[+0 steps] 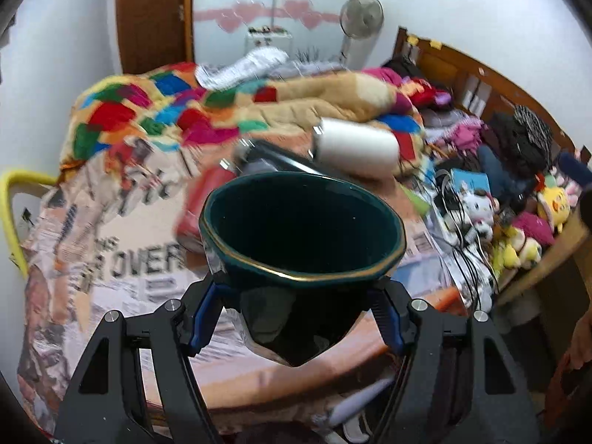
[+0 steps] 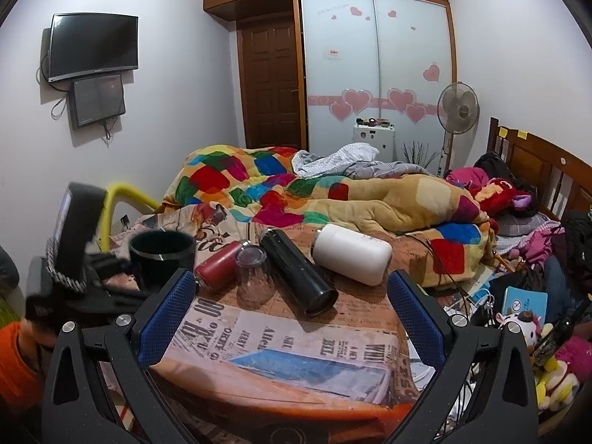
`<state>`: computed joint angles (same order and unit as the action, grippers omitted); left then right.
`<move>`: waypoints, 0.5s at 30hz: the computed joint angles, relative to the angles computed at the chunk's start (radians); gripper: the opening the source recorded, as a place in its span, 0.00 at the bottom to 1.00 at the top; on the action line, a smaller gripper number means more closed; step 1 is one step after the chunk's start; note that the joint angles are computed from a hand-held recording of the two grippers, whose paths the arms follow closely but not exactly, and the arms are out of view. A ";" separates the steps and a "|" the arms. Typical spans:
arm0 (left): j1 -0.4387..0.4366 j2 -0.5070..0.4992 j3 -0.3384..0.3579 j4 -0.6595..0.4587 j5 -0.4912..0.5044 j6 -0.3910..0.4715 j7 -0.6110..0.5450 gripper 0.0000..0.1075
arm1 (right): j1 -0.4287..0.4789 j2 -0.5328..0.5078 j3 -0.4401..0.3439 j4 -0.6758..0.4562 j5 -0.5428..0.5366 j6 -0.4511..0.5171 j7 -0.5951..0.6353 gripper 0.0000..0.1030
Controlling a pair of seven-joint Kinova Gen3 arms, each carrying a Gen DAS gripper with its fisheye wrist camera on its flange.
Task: Flip cup upright
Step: 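Lift the green mug with the left tool and rotate it rim-up, then pass the green mug from the left tool into the right tool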
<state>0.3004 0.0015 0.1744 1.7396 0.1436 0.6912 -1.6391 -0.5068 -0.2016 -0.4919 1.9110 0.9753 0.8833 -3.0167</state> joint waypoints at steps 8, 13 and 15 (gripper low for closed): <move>0.064 0.158 0.025 -0.038 -0.072 0.040 0.107 0.65 | 0.021 0.002 0.031 0.031 -0.046 -0.039 0.022 1.00; 0.069 0.225 0.016 -0.059 -0.046 0.049 0.109 0.65 | 0.030 0.024 0.061 0.047 -0.088 -0.067 0.045 1.00; 0.073 0.239 0.015 -0.063 -0.047 0.036 0.108 0.65 | 0.030 0.030 0.071 0.050 -0.105 -0.074 0.054 1.00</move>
<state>0.3733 0.2406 0.1889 1.6763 0.0968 0.7269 -1.5313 -0.4765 -0.1714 -0.4206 1.9606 0.8703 0.8098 -2.9628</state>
